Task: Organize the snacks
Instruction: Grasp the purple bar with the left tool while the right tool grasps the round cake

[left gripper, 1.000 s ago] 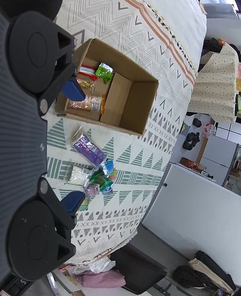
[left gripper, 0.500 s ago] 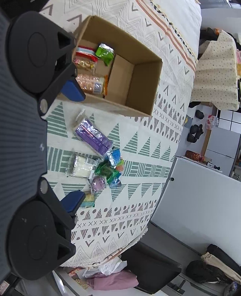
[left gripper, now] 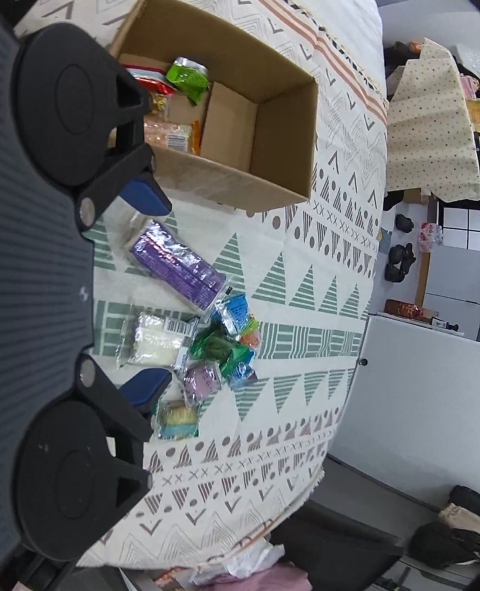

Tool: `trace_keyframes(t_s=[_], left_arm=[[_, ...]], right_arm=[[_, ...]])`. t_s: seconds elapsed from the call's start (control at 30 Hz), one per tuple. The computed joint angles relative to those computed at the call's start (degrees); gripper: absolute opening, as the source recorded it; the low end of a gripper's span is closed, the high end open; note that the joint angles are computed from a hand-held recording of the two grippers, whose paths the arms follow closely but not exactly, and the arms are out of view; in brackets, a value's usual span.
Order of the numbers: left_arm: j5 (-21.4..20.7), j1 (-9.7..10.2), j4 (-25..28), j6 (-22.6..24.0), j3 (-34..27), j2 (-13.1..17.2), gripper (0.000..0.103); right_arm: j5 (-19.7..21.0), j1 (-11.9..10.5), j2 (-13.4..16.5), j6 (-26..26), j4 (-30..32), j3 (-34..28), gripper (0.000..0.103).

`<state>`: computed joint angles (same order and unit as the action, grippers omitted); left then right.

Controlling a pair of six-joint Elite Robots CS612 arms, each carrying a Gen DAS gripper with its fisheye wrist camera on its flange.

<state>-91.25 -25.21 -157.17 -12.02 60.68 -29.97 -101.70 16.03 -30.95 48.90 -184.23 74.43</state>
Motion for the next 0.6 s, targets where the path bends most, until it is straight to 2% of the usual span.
trace_keyframes(t_s=[0.2,0.33,0.6], left_arm=[[2.41,-0.34,3.58,0.53,-4.38,2.62,0.075],[2.58,-0.44,6.48,1.59,-6.96,4.08,0.066],[5.24,-0.99,11.67,2.61,-12.49,7.39,0.063]], right_arm=[[0.66,-0.58,1.0,-1.25,1.69,-1.75,0.081],[0.93,-1.04,1.62,-1.51,2.85,-2.86,0.08],[1.76,-1.85,3.23,-2.46,5.12,-6.08,0.08]])
